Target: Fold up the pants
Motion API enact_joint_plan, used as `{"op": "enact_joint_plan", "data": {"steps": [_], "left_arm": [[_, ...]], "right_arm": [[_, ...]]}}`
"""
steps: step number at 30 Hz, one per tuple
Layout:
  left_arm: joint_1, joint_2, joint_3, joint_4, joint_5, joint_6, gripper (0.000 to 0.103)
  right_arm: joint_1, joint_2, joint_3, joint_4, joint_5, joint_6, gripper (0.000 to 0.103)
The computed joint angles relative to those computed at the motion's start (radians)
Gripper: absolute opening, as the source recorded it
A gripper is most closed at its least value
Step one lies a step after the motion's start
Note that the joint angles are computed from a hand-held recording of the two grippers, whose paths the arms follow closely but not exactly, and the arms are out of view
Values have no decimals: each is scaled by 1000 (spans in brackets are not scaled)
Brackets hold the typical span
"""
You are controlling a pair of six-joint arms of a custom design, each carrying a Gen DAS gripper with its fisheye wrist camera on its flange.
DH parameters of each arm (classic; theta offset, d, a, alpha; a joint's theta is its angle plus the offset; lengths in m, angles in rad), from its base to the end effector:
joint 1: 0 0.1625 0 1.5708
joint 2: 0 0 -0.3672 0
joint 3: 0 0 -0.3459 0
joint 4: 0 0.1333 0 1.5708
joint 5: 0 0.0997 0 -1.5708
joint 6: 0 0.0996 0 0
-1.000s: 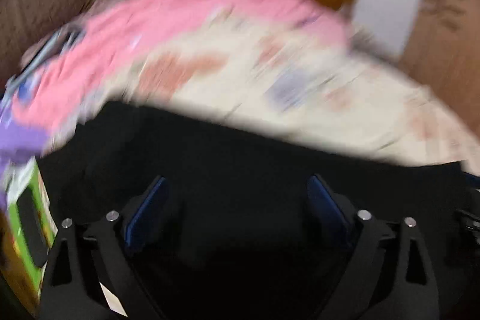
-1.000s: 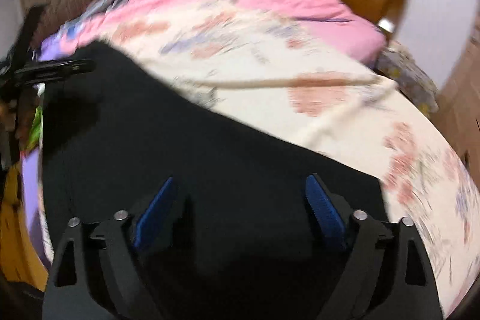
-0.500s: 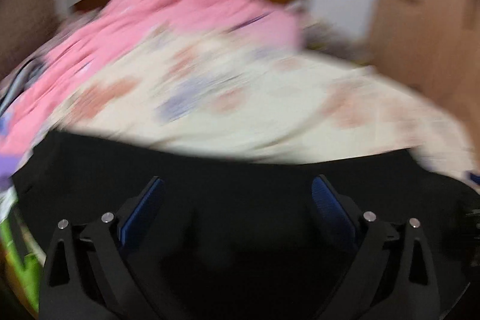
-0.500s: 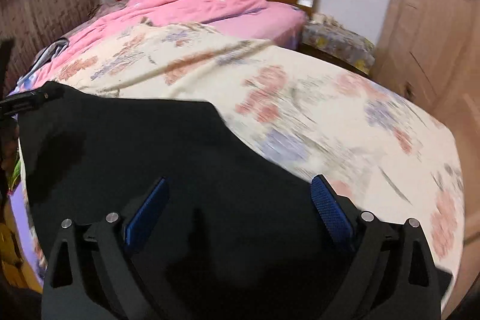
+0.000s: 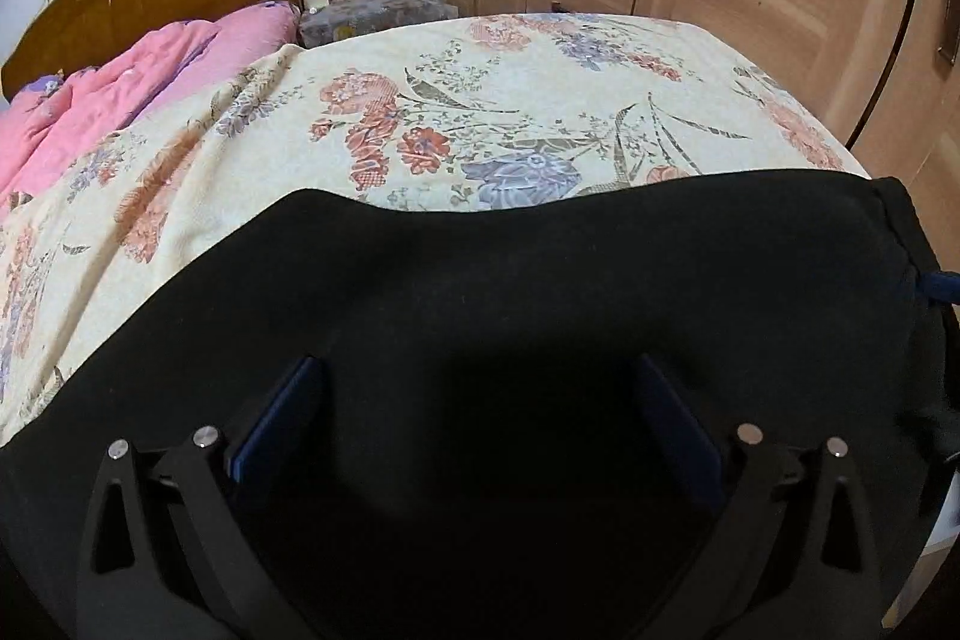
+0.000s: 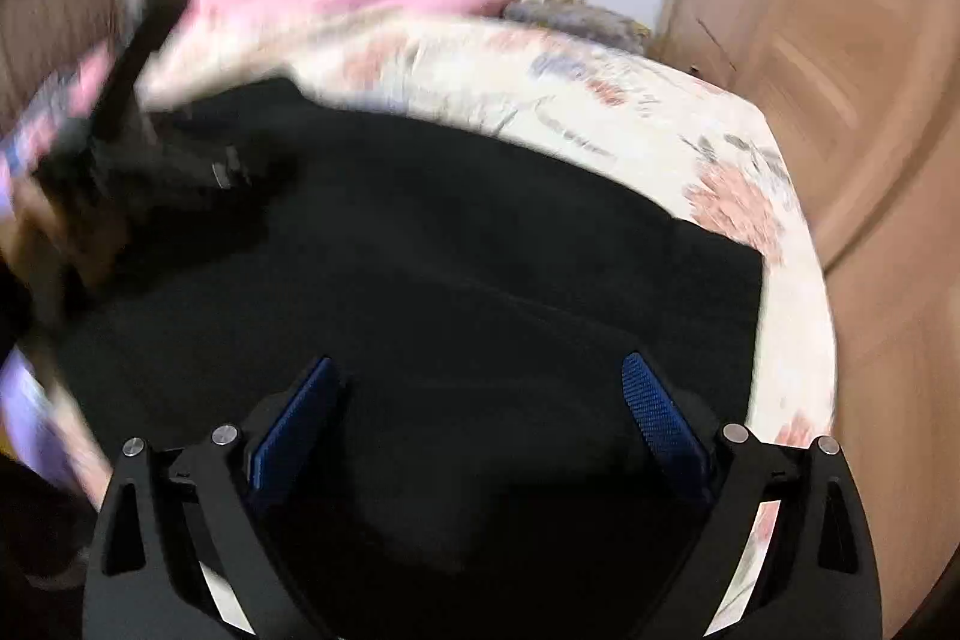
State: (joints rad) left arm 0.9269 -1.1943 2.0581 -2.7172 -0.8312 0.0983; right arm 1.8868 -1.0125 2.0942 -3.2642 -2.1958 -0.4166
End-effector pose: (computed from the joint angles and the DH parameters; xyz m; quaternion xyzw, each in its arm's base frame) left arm -0.1254 -0.5010 0.1981 0.2873 0.8787 -0.2229 0.3092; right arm 0.2220 -0.4377 0.1597 0.2386 -0.8804 0.2714 0.3072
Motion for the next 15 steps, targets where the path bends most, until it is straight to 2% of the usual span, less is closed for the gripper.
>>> {"op": "enact_joint_plan", "data": {"steps": [2, 4, 6, 7, 8, 10, 12, 14, 15], "left_arm": [[-3, 2, 0, -1, 10, 1, 102], [-11, -1, 3, 6, 11, -11, 102], [-18, -2, 0, 16, 13, -19, 102], [-17, -3, 0, 15, 11, -18, 102], [-17, -3, 2, 14, 8, -20, 102], [-13, -5, -10, 25, 7, -14, 102], [-11, -7, -10, 25, 3, -13, 102], [-12, -4, -8, 22, 7, -12, 102], [-11, -5, -8, 21, 6, -12, 102]], "right_arm": [[-1, -21, 30, -11, 63, 21, 92], [21, 27, 34, -24, 49, -13, 93], [44, 104, 27, -102, -21, -70, 97], [45, 127, 39, -171, -27, -124, 97], [29, 116, 66, -209, 9, -142, 97], [-2, 83, 97, -218, 54, -136, 97], [18, 66, 93, -188, -5, -97, 97], [53, 78, 80, -219, -57, -81, 97], [72, 79, 88, -252, -33, -88, 97]]}}
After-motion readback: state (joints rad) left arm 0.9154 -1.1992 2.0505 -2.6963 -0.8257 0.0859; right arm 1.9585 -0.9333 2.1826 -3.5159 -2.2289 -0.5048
